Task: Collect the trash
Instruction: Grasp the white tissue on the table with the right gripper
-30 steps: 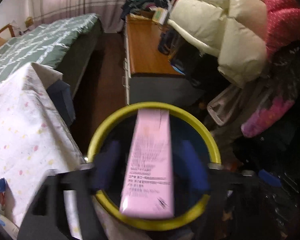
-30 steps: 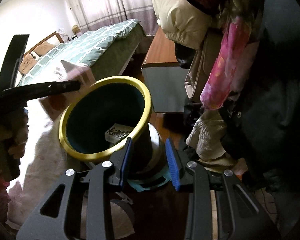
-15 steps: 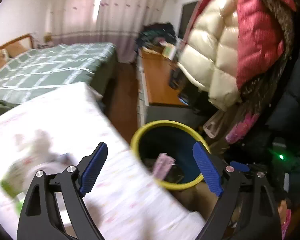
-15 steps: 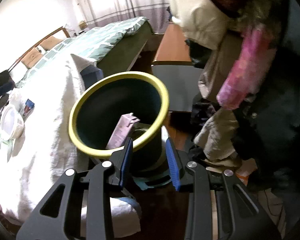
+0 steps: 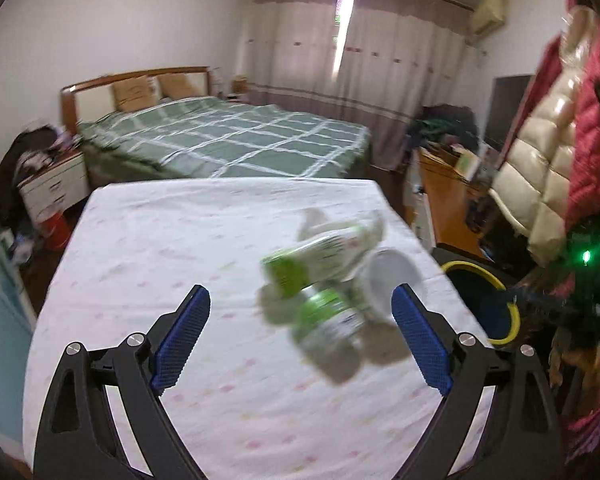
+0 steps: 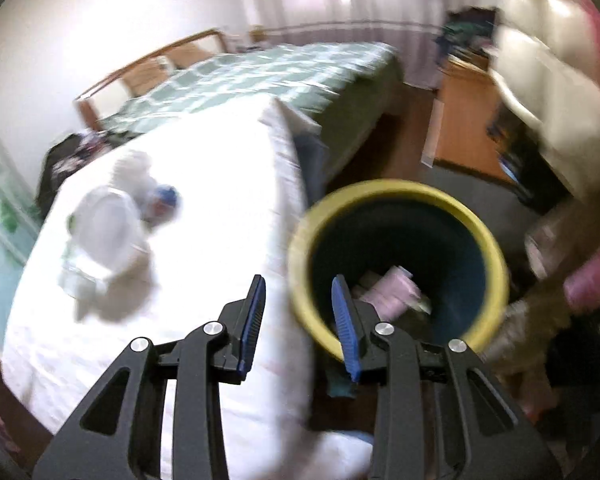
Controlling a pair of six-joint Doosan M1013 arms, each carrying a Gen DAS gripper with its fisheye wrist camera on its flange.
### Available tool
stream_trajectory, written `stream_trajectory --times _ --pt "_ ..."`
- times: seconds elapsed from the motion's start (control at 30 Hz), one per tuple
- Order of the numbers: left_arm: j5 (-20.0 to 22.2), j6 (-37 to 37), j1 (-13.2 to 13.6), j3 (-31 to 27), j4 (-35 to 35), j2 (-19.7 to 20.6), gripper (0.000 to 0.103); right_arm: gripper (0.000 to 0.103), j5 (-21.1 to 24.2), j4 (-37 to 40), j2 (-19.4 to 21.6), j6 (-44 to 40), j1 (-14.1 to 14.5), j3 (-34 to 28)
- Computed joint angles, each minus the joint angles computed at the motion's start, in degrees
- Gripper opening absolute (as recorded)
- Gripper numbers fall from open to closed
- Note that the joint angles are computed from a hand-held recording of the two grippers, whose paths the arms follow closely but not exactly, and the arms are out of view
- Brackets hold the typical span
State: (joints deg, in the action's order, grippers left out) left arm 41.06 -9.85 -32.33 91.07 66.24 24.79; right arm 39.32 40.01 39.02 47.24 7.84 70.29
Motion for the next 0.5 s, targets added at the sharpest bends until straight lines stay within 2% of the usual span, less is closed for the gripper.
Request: stream_trajectory --times 0.23,0.37,0.5 --pt "-0.22 -6.07 0.63 5.25 2.08 -2.78 0.091 0.033 8.04 4.06 3.89 -3.56 3.79 -10.35" --pt "-1.08 -6.82 0.92 5.82 2.33 -2.95 0.091 0.033 13.61 2.41 7.79 0.39 5.67 -17.8" --pt "-1.78 -6.62 1.19 5.76 1.41 -2.56 0.091 0.033 17.01 -0.5 11.57 5.91 7.09 -24.61"
